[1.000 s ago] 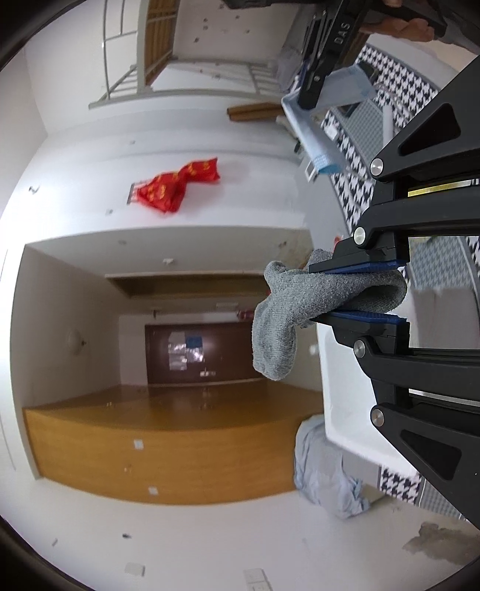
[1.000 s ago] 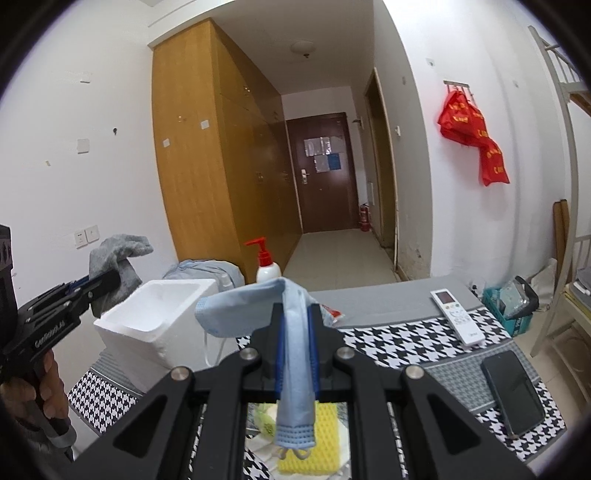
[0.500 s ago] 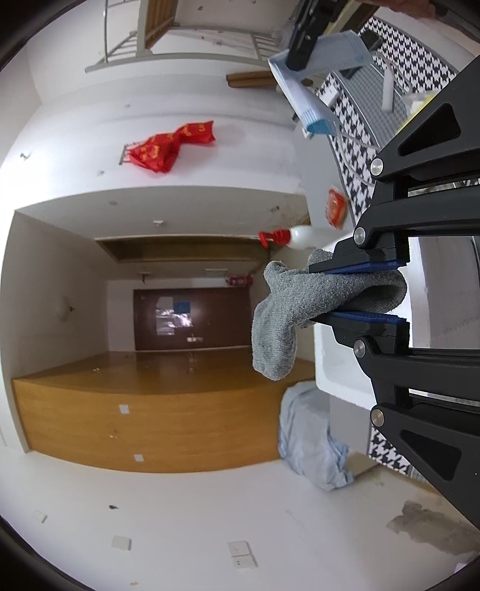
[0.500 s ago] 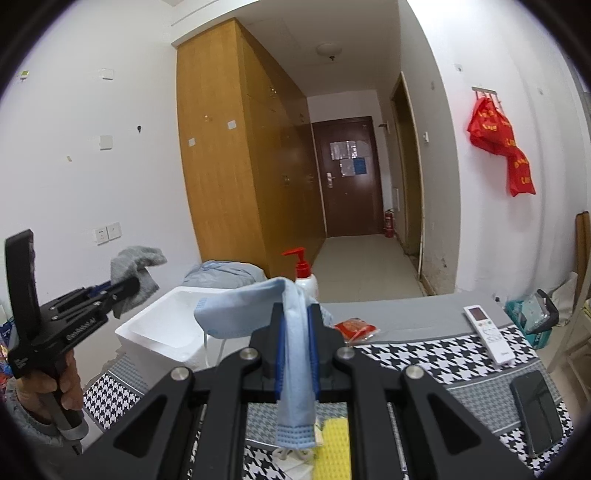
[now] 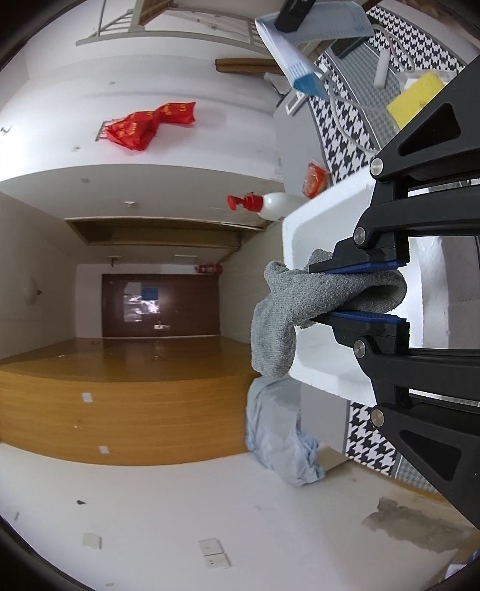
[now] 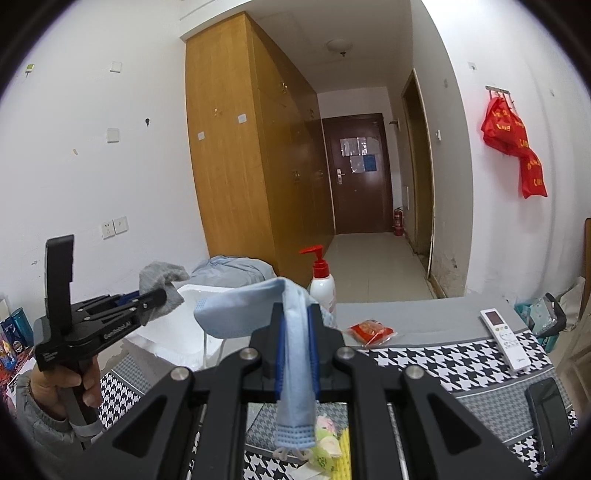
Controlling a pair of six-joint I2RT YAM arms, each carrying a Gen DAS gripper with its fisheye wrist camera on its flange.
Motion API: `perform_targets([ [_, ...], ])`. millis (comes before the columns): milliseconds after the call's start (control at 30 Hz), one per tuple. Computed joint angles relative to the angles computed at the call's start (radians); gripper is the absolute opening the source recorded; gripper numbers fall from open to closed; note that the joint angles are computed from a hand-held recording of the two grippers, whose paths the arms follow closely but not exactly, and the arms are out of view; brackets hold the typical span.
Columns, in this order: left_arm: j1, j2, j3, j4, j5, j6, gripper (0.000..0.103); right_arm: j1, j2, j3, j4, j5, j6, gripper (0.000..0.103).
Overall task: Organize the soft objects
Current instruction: 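Carry the sock over the white foam box and release it with the left gripper, then carry the blue mask over the foam box and release it with the right gripper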
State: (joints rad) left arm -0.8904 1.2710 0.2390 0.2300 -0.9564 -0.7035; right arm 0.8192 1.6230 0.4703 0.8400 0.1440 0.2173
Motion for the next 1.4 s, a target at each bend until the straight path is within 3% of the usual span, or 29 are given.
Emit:
perform_targets([
  [233, 0.075, 0.022, 0.0, 0.018, 0.072, 0.026, 0.02, 0.013, 0.012, 0.013, -0.01, 0.019, -0.001, 0.015],
  [333, 0.079, 0.039, 0.015, -0.003, 0.076, 0.022, 0.026, 0.019, 0.009, 0.017, -0.023, 0.028, 0.004, 0.015],
  [500, 0.031, 0.018, 0.014, -0.042, -0.006, -0.014, 0.091, 0.024, 0.007, 0.02, -0.024, 0.035, 0.001, 0.015],
  [600, 0.009, -0.004, 0.006, -0.056, -0.043, -0.021, 0.102, 0.024, 0.01, 0.023, -0.024, 0.033, 0.002, 0.015],
  [967, -0.034, -0.095, -0.026, -0.128, -0.099, -0.067, 0.102, 0.041, 0.027, 0.061, -0.046, 0.039, -0.006, 0.015],
  [1133, -0.106, -0.165, -0.029, -0.304, -0.185, -0.196, 0.102, 0.048, 0.042, 0.096, -0.07, 0.03, -0.018, 0.015],
  [1333, -0.186, -0.208, -0.018, -0.559, -0.247, -0.428, 0.102, 0.065, 0.046, 0.136, -0.108, 0.04, -0.032, 0.015],
  [1400, -0.219, -0.196, -0.004, -0.674, -0.271, -0.55, 0.102, 0.077, 0.048, 0.159, -0.125, 0.048, -0.04, 0.015],
])
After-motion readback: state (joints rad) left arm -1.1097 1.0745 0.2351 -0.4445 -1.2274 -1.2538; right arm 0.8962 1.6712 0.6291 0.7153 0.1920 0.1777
